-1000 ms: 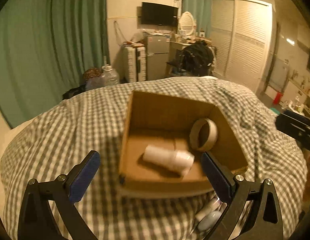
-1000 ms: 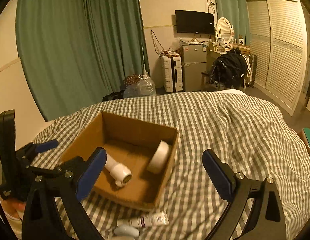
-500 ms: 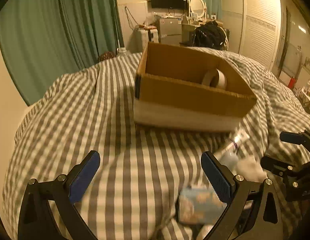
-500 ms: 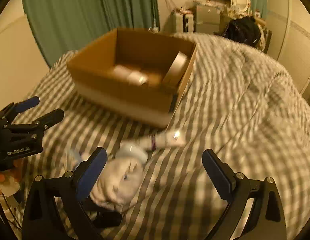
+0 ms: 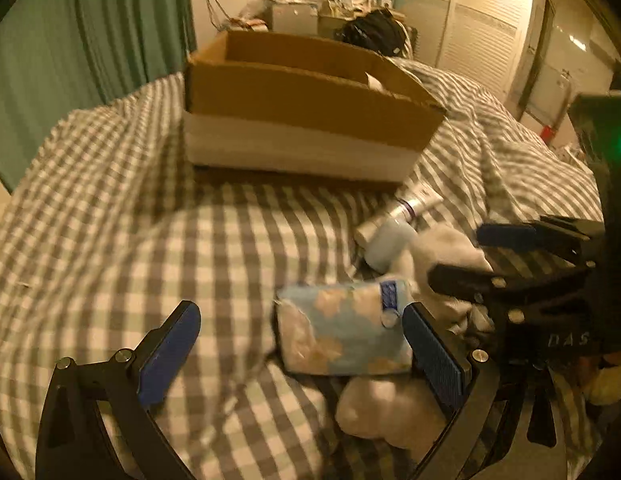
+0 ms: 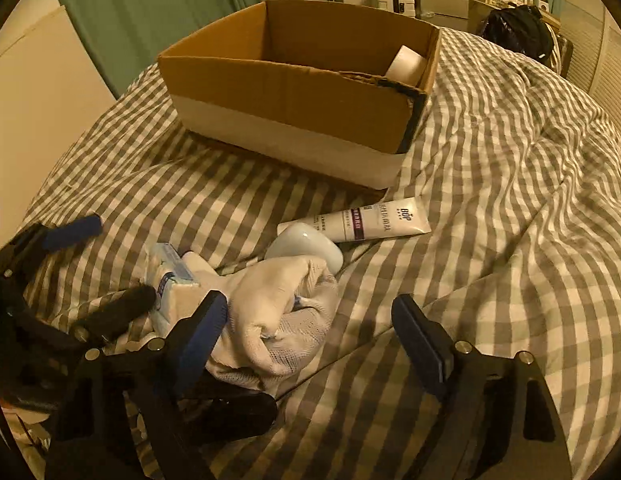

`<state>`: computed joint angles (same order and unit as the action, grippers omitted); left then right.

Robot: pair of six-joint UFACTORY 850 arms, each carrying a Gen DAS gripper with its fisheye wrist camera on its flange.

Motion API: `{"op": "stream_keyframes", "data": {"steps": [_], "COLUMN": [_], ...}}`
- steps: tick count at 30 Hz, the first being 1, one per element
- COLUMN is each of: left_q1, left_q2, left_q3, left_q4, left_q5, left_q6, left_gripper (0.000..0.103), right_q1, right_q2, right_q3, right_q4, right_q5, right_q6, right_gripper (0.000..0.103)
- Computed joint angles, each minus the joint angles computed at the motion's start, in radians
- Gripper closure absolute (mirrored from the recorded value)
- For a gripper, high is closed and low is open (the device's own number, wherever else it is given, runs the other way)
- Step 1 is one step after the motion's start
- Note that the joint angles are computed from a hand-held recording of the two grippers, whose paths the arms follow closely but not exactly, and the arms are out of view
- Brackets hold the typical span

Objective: Organize objects
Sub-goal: 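Grasp the white glove with the right tool while the left tool grasps the blue tissue pack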

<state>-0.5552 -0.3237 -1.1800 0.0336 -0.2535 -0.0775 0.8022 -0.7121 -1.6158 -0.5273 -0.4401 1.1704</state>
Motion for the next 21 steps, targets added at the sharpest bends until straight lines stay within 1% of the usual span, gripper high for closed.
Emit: {"op": "stream_keyframes", "data": {"steps": [1, 2, 4, 5, 7, 9, 11, 16, 19, 21], "left_q1": [-0.004, -0.006, -0.003, -0.003, -0.006, -0.002, 0.009, 0.018, 0.018, 0.019], "left_q2": [0.001, 0.001, -0.007, -0.013, -0.028, -0.041, -0.055, -0.060, -0.065, -0.065], "left_q3": [0.004, 0.006, 0.000, -0.003, -0.011, -0.019, -0.026, -0.018, -0.020, -0.020], "left_q4": [0.009, -0.012, -0.122, -0.146, -0.152, -0.205, -0.325, -0.556, -0.603, -0.627], "left_q5": [0.002, 0.004, -0.006, -0.011, -0.019, -0.018, -0.020, -0.007, -0.013, -0.016], "left_q6": [-0.005, 0.022, 0.141, 0.169, 0.182, 0.236, 0.349, 0.578, 0.621, 0.645], "left_gripper": [0.000, 0.000, 0.000, 0.000, 0.000, 0.000, 0.000, 0.000, 0.000, 0.004], "right_q1": [-0.001, -0.003, -0.007, -0.011, -0.012, -0.012, -0.011, -0.002, -0.004, -0.005], "right_q2": [-0.001, -0.001, -0.002, 0.001, 0.005, 0.013, 0.017, 0.052, 0.071, 0.082], "right_q3": [0.001, 0.003, 0.007, 0.014, 0.021, 0.031, 0.035, 0.067, 0.087, 0.099], "right_q4": [0.011, 0.025, 0.061, 0.087, 0.084, 0.058, 0.026, -0.203, -0.294, -0.337], "right_q5": [0.007, 0.018, 0.042, 0.062, 0.077, 0.092, 0.091, 0.057, 0.032, 0.025], "right_q6": [-0.011, -0.023, -0.053, -0.077, -0.067, -0.036, 0.000, 0.225, 0.319, 0.365], "right_gripper": [0.030, 0.033, 0.052, 0.055, 0.059, 0.060, 0.061, 0.063, 0.063, 0.063]}}
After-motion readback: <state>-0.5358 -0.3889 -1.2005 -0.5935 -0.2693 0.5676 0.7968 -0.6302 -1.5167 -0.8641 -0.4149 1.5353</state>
